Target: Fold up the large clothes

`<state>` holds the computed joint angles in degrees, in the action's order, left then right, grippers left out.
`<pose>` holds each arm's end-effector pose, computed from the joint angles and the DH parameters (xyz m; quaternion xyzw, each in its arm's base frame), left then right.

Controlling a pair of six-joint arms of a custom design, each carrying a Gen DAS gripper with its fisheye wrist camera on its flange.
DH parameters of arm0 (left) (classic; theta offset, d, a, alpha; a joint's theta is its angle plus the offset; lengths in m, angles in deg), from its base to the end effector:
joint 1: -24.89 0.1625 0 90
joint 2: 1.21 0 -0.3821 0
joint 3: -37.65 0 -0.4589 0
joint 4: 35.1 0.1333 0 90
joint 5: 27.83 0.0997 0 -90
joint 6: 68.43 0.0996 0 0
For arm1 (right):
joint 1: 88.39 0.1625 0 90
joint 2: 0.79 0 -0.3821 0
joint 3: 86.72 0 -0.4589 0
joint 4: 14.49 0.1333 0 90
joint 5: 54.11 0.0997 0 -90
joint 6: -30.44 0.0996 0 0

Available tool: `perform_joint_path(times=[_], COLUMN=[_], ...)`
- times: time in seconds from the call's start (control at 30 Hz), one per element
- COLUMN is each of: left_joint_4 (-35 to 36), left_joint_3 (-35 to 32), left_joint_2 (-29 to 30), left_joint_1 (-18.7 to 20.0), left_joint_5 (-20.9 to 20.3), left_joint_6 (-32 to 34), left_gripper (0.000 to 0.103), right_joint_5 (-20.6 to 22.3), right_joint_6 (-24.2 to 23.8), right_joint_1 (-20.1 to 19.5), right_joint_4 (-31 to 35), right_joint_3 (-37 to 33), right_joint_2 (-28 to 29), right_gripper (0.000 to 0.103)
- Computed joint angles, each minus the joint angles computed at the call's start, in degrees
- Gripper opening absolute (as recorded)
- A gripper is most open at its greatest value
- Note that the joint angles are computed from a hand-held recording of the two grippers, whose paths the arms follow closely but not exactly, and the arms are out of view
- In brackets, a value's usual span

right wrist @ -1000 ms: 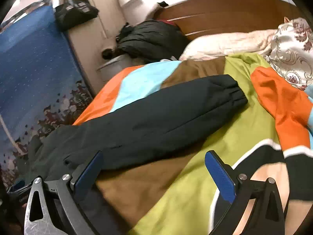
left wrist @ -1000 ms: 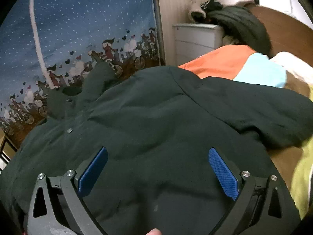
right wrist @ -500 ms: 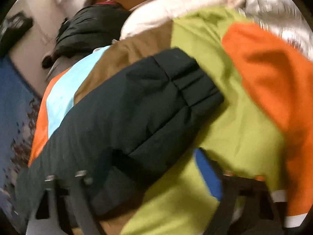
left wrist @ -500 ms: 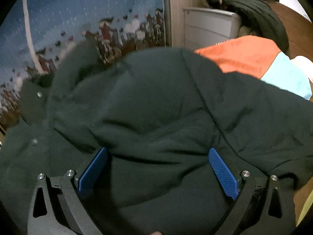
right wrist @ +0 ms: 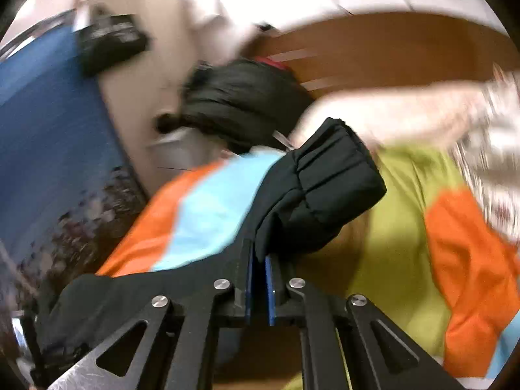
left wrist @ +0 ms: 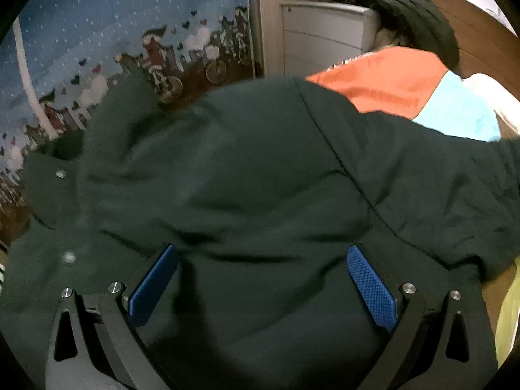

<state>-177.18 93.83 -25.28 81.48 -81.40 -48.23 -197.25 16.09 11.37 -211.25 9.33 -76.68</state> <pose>-0.3122 -0.8227 0.0331 0.3735 0.8594 -0.1990 0.2869 0.1528 -0.5719 0.4709 -0.1641 -0.7006 0.5999 0.3498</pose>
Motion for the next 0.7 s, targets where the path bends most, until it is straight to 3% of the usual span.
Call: perform_joint_path(times=[0.1, 0.2, 0.4, 0.53, 0.57, 0.6, 0.63, 0.67, 0.7], left_joint_4=[2.7, 6.5, 5.8, 1.8, 1.6, 1.3, 0.8, 0.7, 0.8], left_joint_3=[1.3, 0.8, 4.8, 9.4, 10.3, 11.1, 11.8, 12.3, 12.9], left_joint_2=[-3.7, -6.9, -15.4, -19.9, -20.5, -20.8, -20.7, -20.8, -20.7], left_joint_1=[0.1, 0.2, 0.4, 2.2, 2.8, 3.2, 3.5, 3.7, 3.7], left_joint_5=[-1.4, -2.4, -5.1, -7.1, -7.4, -7.6, -7.3, -7.0, -6.5], left_joint_6=[0.0, -0.3, 3.3, 3.2, 2.5, 2.0, 1.8, 1.8, 1.8], left_gripper=[0.102, 0.102, 0.102, 0.102, 0.102, 0.102, 0.102, 0.102, 0.102], right_joint_5=[-0.1, 1.5, 5.2, 5.8, 5.7, 4.7, 3.9, 3.2, 2.2], right_joint_6=[-9.3, -14.6, -18.3, -16.2, -14.5, -12.5, -10.4, -8.1, -6.4], right_joint_1=[4.7, 8.6, 13.8, 14.7, 14.2, 13.7, 13.2, 12.4, 11.6], right_joint_4=[-2.9, -1.7, 3.6, 7.9, 8.4, 8.4, 8.5, 7.9, 6.6], right_joint_3=[-5.5, -10.7, -19.4, -20.1, -18.8, -17.2, -16.3, -14.2, -12.7], right_joint_2=[5.4, 10.4, 19.1, 21.1, 20.7, 20.1, 19.7, 18.7, 18.0], right_gripper=[0.005, 0.003, 0.003, 0.004, 0.008, 0.031, 0.067, 0.081, 0.09])
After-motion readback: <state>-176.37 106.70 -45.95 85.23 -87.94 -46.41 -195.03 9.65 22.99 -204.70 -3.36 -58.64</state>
